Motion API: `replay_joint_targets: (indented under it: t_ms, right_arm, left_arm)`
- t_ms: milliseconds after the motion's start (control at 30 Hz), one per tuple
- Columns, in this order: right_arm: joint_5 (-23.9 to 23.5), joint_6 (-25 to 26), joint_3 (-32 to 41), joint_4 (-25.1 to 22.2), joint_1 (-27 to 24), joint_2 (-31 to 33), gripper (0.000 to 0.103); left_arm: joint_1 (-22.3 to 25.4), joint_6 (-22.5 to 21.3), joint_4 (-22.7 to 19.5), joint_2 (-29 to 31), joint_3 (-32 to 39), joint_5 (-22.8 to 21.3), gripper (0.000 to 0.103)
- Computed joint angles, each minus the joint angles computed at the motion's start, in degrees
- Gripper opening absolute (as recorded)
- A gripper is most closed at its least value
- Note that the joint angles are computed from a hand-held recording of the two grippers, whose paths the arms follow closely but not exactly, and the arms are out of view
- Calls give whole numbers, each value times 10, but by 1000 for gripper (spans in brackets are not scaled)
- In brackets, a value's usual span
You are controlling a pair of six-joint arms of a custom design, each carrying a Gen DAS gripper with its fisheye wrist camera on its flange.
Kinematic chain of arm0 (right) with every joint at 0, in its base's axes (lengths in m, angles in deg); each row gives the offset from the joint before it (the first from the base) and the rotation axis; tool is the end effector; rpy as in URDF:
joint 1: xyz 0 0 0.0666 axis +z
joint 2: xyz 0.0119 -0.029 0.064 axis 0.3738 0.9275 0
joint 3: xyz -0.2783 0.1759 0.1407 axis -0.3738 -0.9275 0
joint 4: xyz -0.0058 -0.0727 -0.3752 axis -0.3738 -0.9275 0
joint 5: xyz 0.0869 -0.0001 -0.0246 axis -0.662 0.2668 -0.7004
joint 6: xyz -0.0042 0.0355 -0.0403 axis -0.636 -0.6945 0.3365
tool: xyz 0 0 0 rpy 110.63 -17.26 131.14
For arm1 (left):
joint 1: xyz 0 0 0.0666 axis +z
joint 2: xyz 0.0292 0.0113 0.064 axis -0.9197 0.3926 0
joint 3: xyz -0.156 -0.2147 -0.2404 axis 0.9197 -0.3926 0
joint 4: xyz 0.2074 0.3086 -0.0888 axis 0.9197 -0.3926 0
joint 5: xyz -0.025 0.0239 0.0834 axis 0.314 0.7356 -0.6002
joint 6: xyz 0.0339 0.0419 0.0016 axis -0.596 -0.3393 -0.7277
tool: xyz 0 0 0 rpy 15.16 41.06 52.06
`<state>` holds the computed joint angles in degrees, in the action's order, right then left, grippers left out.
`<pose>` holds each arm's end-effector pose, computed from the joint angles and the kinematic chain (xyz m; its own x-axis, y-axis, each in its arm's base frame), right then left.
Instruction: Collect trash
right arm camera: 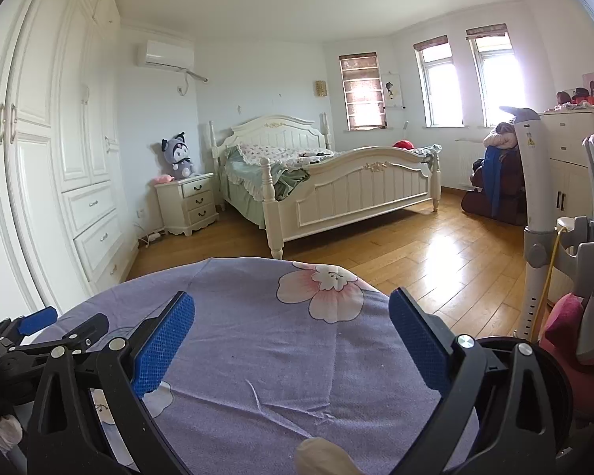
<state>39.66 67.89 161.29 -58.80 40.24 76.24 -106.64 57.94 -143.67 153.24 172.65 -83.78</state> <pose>0.5258 0.1874 0.4325 -0.2974 -0.1232 -0.9468 -0.6371 0.7642 0.1007 0.4407 -0.3274 0.4121 -0.3532 -0.3315 -0.8748 -0.6459 0.7629 -0.0283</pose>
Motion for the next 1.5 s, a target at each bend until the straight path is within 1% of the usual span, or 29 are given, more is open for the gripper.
replay_joint_targets:
  t_ms: [67, 333, 567, 733, 867, 1500]
  right_arm:
    - [3, 0, 0, 1, 1, -1, 97]
    - [4, -2, -4, 3, 1, -4, 97]
    - [6, -1, -3, 1, 1, -4, 97]
    - [6, 0, -2, -1, 1, -4, 97]
    - [11, 0, -4, 1, 3, -5, 97]
    - [16, -2, -7, 3, 4, -9, 97]
  left_arm:
    - [1, 1, -2, 1, 1, 4, 98]
    - [2, -24, 30, -10, -15, 4, 98]
    - [3, -26, 21, -4, -8, 5, 98]
    - [6, -31, 35, -10, -16, 15, 98]
    - [6, -28, 34, -11, -19, 15, 98]
    - [7, -39, 36, -6, -10, 15, 98]
